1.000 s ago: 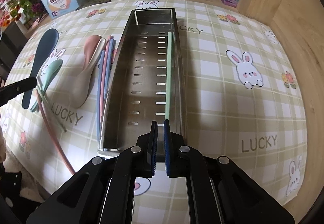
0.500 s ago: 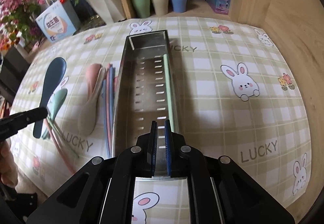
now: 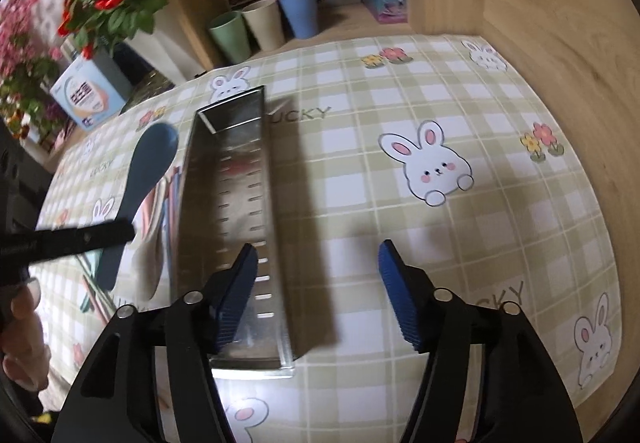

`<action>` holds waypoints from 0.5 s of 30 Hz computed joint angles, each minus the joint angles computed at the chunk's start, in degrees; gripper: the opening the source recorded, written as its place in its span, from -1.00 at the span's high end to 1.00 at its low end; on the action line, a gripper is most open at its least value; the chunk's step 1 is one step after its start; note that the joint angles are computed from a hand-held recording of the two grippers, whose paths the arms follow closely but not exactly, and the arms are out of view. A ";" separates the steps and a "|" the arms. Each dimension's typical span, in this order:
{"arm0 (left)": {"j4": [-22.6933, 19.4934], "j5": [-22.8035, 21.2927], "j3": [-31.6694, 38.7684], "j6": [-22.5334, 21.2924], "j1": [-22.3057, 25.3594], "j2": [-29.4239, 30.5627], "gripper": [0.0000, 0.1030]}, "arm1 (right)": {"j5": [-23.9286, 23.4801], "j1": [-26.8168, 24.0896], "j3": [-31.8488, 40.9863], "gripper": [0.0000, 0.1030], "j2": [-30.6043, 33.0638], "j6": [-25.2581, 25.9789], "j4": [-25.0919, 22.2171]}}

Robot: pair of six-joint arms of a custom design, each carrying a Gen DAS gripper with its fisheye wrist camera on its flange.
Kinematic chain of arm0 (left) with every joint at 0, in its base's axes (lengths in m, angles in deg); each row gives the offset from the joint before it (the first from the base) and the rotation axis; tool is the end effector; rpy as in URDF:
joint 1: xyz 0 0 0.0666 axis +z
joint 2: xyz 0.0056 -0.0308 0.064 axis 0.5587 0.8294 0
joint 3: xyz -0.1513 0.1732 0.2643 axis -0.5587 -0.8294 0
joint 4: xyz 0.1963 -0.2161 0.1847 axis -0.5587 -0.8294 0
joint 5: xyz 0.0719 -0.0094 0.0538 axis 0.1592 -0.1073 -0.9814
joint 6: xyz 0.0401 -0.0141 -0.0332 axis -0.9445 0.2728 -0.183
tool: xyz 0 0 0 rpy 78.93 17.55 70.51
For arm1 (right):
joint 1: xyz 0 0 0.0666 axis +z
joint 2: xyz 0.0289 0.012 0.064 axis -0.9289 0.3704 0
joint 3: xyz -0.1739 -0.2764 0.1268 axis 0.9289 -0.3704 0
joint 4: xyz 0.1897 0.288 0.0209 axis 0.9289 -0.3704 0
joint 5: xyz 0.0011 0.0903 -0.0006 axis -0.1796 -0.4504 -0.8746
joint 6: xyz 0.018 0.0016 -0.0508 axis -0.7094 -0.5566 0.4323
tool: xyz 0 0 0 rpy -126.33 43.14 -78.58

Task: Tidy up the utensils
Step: 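Lower the blue spoon into the steel tray and open the left tool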

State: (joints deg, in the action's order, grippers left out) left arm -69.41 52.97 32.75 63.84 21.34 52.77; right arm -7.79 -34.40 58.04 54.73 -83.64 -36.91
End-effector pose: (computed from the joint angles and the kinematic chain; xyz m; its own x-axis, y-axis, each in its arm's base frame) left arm 0.4327 -0.1186 0.4430 -0.8769 0.3653 -0.3125 0.4795 0.7104 -0.5151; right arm 0.2769 0.1713 0.4107 -0.7376 0.4597 -0.4945 0.4005 0.8875 0.2278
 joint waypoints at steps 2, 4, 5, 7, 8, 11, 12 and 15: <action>0.65 -0.70 2.06 3.39 -1.99 1.85 0.88 | -1.05 -1.08 -1.41 -0.21 -1.12 -0.13 1.22; 0.58 -1.63 4.35 6.43 -3.32 3.99 0.88 | -0.92 -1.57 -2.39 -0.25 -2.03 -0.21 1.65; 0.58 -2.11 5.69 8.02 -4.07 5.33 0.88 | -0.82 -1.70 -2.64 -0.28 -2.31 -0.32 1.70; 0.42 -3.68 7.82 9.81 -5.20 7.38 0.88 | -0.97 -2.19 -3.60 -0.30 -3.24 -0.54 2.17; 0.35 -5.03 8.98 10.47 -5.84 8.51 0.88 | -1.12 -2.34 -4.15 -0.30 -3.71 -0.83 2.20; -0.02 -7.39 11.34 11.36 -6.75 10.84 0.88 | -1.50 -2.69 -5.06 -0.30 -4.54 -1.16 1.76; -0.20 -8.09 12.22 11.56 -7.26 11.74 0.88 | -1.52 -2.75 -5.38 -0.30 -4.85 -1.46 1.59; -0.57 -9.11 13.29 11.64 -8.03 13.12 0.87 | -1.25 -2.80 -6.25 -0.30 -5.78 -2.64 1.09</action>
State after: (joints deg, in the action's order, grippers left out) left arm -69.99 43.87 46.04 75.48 13.31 65.90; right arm -9.04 -37.20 51.80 48.95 -86.28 -35.82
